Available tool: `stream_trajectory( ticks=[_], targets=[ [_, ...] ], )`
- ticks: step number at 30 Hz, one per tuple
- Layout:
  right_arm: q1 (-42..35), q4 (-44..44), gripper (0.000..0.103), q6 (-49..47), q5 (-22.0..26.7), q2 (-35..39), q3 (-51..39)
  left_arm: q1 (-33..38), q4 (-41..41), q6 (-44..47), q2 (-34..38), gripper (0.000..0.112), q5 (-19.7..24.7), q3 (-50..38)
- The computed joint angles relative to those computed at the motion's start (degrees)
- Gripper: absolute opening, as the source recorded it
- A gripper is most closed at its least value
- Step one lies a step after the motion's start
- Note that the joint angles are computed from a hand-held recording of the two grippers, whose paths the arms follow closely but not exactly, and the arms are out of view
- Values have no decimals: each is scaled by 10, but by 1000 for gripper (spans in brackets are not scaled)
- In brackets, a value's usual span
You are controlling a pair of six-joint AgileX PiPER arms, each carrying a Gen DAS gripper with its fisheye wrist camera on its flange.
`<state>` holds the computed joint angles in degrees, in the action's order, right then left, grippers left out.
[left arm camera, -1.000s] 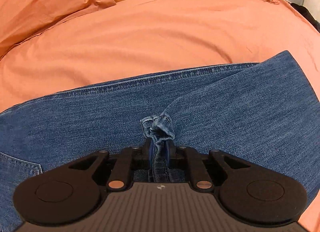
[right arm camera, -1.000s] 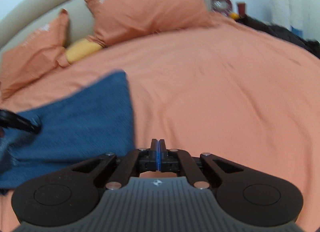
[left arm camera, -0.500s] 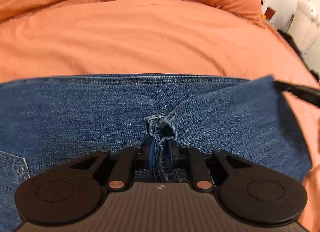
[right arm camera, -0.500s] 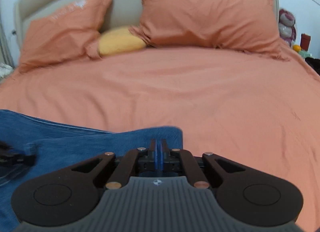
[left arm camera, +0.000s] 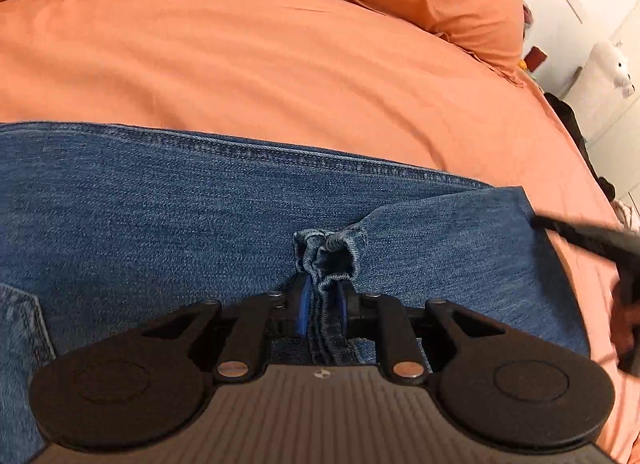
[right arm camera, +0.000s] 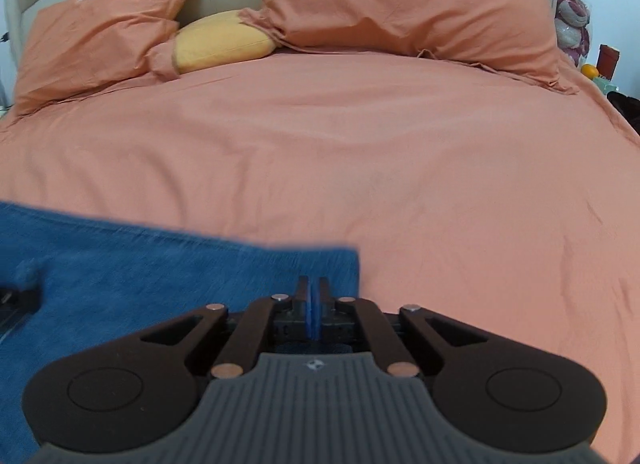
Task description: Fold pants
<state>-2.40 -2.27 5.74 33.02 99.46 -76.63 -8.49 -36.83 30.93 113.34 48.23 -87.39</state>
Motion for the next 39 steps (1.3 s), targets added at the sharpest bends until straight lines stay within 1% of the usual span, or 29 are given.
stream_trajectory(
  ticks=[1, 2, 3, 5, 6, 8, 10, 12, 15, 16, 18, 20, 21, 22, 23, 25, 29, 31, 33, 34, 35, 39],
  targets=[
    [3, 2, 0, 1, 4, -29, 30, 1, 1, -5, -11, 23, -4, 11],
    [6, 6, 0, -1, 3, -61, 65, 0, 6, -15, -22, 29, -8, 22],
    [12, 0, 0, 5, 0, -96, 101, 0, 8, -18, -36, 36, -10, 35],
    [31, -27, 0, 32, -2, -168, 171, 4, 4, 6, -73, 43, -19, 75],
    [43, -46, 0, 50, 1, -199, 201, 0, 12, 9, -98, 43, -34, 102],
    [70, -92, 1, 99, 9, -252, 250, 2, 26, 12, -139, 43, -44, 141],
    [86, -107, 1, 129, 14, -282, 284, 12, 29, 15, -181, 43, -51, 179],
    [98, -129, 1, 162, 6, -294, 311, 21, 37, 9, -215, 43, -50, 204],
    [101, -138, 1, 185, 0, -290, 323, 51, 59, -8, -255, 45, -31, 223],
    [101, -134, 1, 183, 11, -284, 314, 63, 64, -10, -266, 45, -24, 227],
    [111, -139, 1, 180, 52, -267, 279, 82, 74, -22, -283, 49, -19, 227],
    [136, -162, 9, 184, 91, -260, 247, 113, 64, -19, -303, 55, -18, 237],
    [150, -171, 10, 185, 100, -264, 237, 134, 51, -12, -310, 60, -20, 243],
    [160, -162, 19, 173, 101, -266, 225, 152, 40, -9, -315, 61, -23, 248],
    [172, -147, 31, 159, 102, -268, 213, 171, 28, -6, -318, 64, -31, 256],
    [193, -109, 38, 117, 101, -262, 187, 220, -6, 18, -319, 66, -38, 267],
    [250, -80, 40, 52, 118, -208, 114, 330, -87, 59, -295, 68, -26, 262],
    [268, -69, 40, 17, 133, -171, 66, 375, -138, 75, -278, 72, -32, 261],
    [278, -59, 44, -24, 153, -126, 8, 412, -167, 65, -254, 73, -43, 256],
    [282, -55, 48, -45, 167, -100, -27, 425, -177, 50, -240, 73, -46, 252],
    [282, -49, 50, -70, 184, -72, -65, 436, -188, 37, -226, 73, -48, 248],
    [282, -33, 50, -174, 275, 37, -218, 449, -256, 6, -165, 73, -66, 239]
  ],
)
